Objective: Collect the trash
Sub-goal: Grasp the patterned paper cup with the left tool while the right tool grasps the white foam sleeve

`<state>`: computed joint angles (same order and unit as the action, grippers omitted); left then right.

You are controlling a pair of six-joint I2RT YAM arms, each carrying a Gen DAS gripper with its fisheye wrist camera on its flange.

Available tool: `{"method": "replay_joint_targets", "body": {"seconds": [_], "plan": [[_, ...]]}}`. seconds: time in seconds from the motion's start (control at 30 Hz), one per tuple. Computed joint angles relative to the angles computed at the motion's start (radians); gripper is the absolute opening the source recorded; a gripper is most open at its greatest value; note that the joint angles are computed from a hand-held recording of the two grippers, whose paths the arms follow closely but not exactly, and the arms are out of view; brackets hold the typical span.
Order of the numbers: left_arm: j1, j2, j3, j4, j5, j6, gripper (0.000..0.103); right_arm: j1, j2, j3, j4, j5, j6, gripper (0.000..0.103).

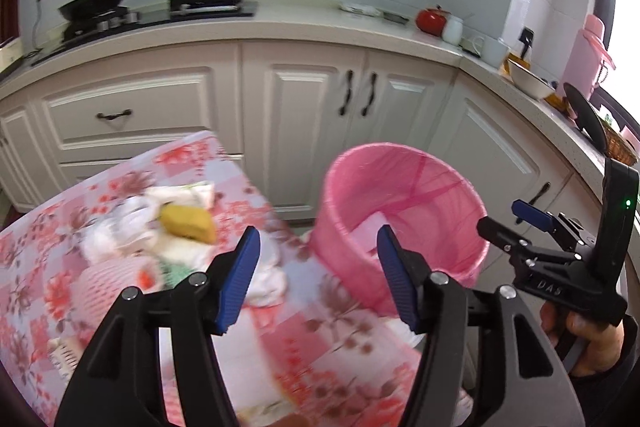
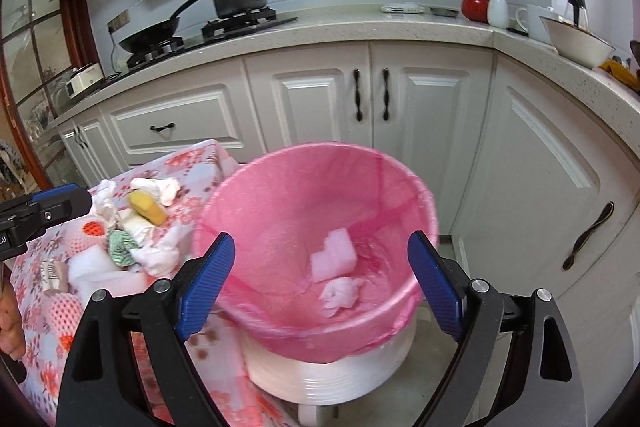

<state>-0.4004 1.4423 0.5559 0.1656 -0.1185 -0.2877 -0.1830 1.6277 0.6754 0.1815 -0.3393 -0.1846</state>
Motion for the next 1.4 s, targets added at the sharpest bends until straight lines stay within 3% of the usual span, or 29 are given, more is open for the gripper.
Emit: {"method": "replay_joint_targets", "body": {"seconds": [0.23, 0.5, 1.03, 1.4], "plan": [[0.177, -0.250, -0.173, -0.043, 0.054, 0.044, 0.064, 0.106, -0.072, -0.051, -0.003, 0.038, 0.043, 0.084], [0.491, -0.472, -0.286, -0.131, 0.213, 0.140, 0.071, 0.238, -0.106, -0.074, -0.013, 0.090, 0.078, 0.084], [1.000, -0.356, -0.341, -0.052, 0.503, 0.320, 0.072, 0.508, -0.073, -0.070, -0.001, 0.199, 0.171, 0.084], [1.135, -0.197, -0.344, 0.036, 0.572, 0.384, 0.074, 0.701, 0.039, -0.056, 0.041, 0.297, 0.226, 0.084]]}}
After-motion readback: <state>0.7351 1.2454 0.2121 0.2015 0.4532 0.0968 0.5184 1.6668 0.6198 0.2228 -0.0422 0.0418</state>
